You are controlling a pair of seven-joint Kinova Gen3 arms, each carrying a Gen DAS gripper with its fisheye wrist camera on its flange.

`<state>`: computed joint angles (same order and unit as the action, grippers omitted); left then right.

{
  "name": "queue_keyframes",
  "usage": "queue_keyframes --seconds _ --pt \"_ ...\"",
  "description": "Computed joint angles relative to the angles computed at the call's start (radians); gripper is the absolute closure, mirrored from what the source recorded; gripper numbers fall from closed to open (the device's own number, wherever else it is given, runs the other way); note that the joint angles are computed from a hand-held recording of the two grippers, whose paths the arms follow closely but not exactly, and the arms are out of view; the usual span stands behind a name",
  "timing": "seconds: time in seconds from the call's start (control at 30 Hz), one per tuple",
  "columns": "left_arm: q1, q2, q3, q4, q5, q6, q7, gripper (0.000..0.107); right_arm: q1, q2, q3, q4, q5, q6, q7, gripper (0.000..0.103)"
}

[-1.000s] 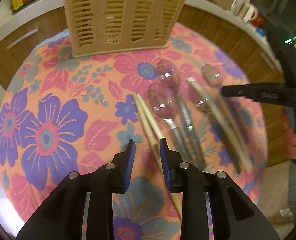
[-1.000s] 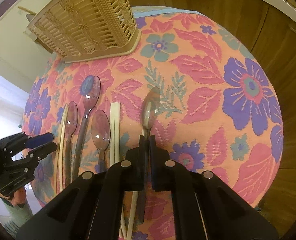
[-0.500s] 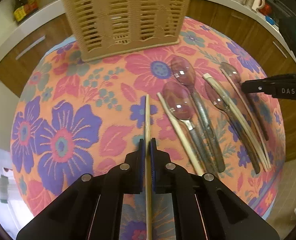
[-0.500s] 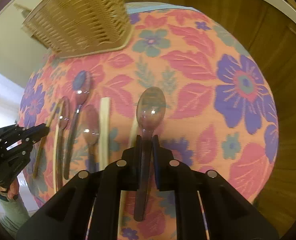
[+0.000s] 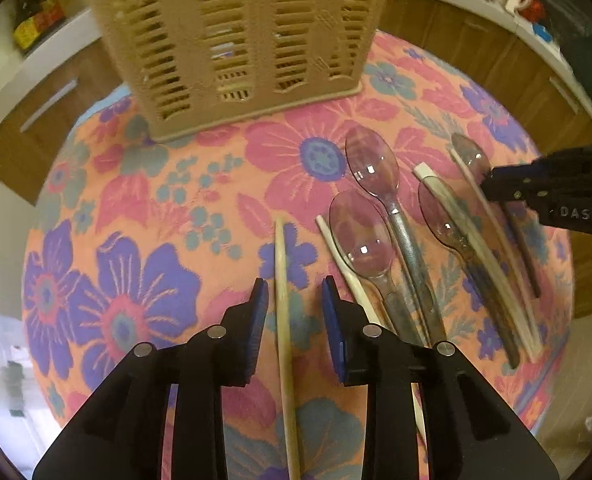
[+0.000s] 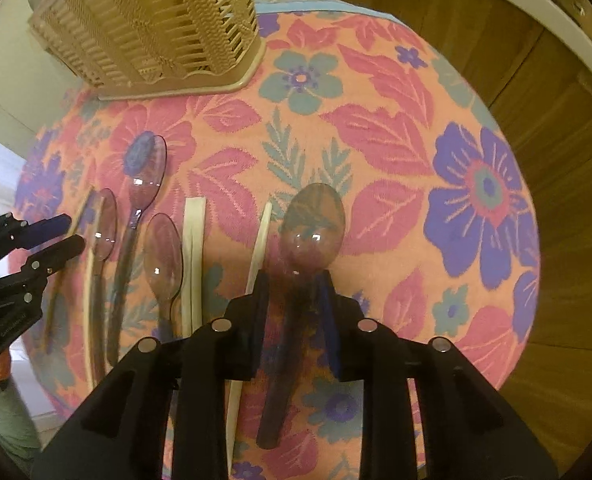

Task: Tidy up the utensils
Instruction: 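Grasp a clear spoon with the right tool while the left tool grasps a chopstick, then lift the spoon and chopstick over the basket and open both tools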

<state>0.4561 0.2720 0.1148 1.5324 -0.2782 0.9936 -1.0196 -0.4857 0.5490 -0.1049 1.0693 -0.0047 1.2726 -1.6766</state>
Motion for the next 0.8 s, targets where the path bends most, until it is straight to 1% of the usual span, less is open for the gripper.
queue_keyframes --seconds 0.03,0.07,0.13,0.17,0.2,0.3,0.33,0.37,0.4,0.47,0.5,0.6,0.63,0.67,0.73,0.8 --pt "0.019 0.01 0.0 -0.007 -0.036 0.011 0.013 0.09 -0.018 -0.002 0.004 0.002 0.025 -0.003 0.006 0.093" --pt "0.038 0.019 -0.004 -0.015 -0.063 0.021 0.027 0.104 -0.035 -0.001 0.005 0.001 0.038 -0.007 0.0 0.093" --pt "0.072 0.013 -0.03 -0.002 -0.088 0.005 0.061 0.104 -0.039 -0.019 0.001 0.026 0.041 -0.04 -0.001 0.094" --pt "0.075 -0.005 -0.031 0.023 -0.107 -0.026 0.09 0.104 -0.036 -0.037 -0.004 0.05 0.033 -0.074 0.003 0.094" --pt "0.06 -0.036 -0.015 0.054 -0.124 -0.067 0.125 0.104 -0.026 -0.063 -0.013 0.077 0.024 -0.114 0.011 0.094" --pt "-0.051 -0.131 0.092 0.141 -0.178 -0.185 0.227 0.104 0.003 -0.124 -0.036 0.13 -0.015 -0.206 0.047 0.094" --pt "-0.083 -0.152 0.129 0.158 -0.212 -0.213 0.268 0.104 0.016 -0.143 -0.046 0.139 -0.037 -0.231 0.065 0.094" --pt "-0.104 -0.188 0.147 0.184 -0.247 -0.253 0.309 0.104 0.027 -0.163 -0.054 0.148 -0.055 -0.26 0.085 0.094" --pt "-0.109 -0.22 0.152 0.202 -0.288 -0.284 0.349 0.104 0.03 -0.176 -0.059 0.151 -0.067 -0.285 0.097 0.094" --pt "-0.077 -0.247 0.126 0.207 -0.369 -0.318 0.431 0.104 0.037 -0.199 -0.068 0.151 -0.091 -0.332 0.124 0.094" --pt "-0.077 -0.25 0.129 0.199 -0.41 -0.335 0.47 0.104 0.046 -0.211 -0.075 0.147 -0.113 -0.365 0.143 0.094" --pt "-0.144 -0.301 0.173 0.196 -0.532 -0.4 0.567 0.104 0.071 -0.218 -0.093 0.127 -0.176 -0.44 0.195 0.094" --pt "-0.145 -0.308 0.163 0.193 -0.572 -0.417 0.602 0.104 0.074 -0.221 -0.094 0.124 -0.187 -0.471 0.206 0.094" --pt "-0.126 -0.311 0.136 0.19 -0.607 -0.43 0.631 0.104 0.073 -0.222 -0.095 0.12 -0.194 -0.505 0.214 0.094" --pt "-0.085 -0.301 0.063 0.16 -0.657 -0.468 0.655 0.104 0.084 -0.221 -0.104 0.112 -0.222 -0.567 0.239 0.094" --pt "-0.099 -0.285 0.032 0.131 -0.692 -0.53 0.681 0.104 0.089 -0.217 -0.111 0.103 -0.247 -0.625 0.252 0.094"
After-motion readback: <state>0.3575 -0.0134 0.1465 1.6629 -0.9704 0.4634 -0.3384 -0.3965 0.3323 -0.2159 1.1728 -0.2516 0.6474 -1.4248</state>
